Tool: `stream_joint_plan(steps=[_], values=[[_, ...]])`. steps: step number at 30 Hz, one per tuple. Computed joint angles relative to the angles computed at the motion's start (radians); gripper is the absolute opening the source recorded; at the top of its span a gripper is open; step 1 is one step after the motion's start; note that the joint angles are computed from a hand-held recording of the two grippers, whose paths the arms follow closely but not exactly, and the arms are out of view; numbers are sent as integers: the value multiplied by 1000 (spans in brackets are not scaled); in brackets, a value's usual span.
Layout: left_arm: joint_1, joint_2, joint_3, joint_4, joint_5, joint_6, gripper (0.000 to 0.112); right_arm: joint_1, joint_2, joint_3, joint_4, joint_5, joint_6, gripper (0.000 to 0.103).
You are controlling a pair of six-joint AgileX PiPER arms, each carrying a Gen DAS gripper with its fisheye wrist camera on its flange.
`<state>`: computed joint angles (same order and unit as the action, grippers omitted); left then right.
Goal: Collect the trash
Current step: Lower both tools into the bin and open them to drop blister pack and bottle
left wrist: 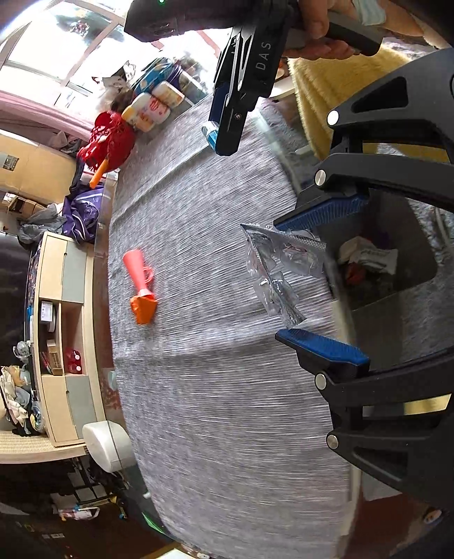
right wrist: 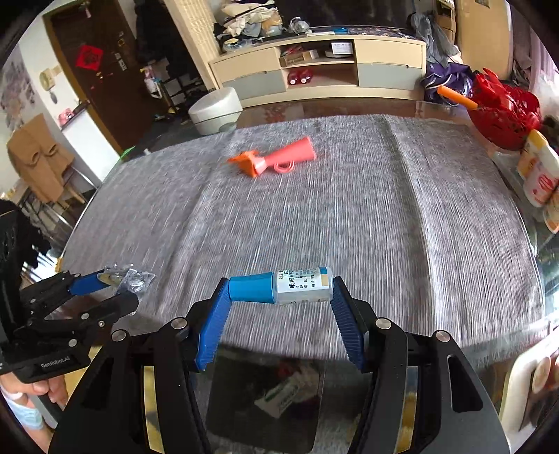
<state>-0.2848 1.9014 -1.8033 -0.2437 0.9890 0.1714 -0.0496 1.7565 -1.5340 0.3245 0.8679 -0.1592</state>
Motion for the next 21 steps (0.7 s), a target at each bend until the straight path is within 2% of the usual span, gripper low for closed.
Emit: stream_joint_plan(steps=[5,10,15,21], values=[[-7,-137,242,-20,-82,17,55,11,-97,171,13,-42,-18,59],[-20,-202,413,-36,-142,12,55,30,-141,311,19,-82,-13,59],[-36,-205,524,-34,-178,-16,55,62,-145,411,-16,-129,21,59],[-67,-145,591,-30,-199,-46,55,111,-102,503,-47,-185,75,59]])
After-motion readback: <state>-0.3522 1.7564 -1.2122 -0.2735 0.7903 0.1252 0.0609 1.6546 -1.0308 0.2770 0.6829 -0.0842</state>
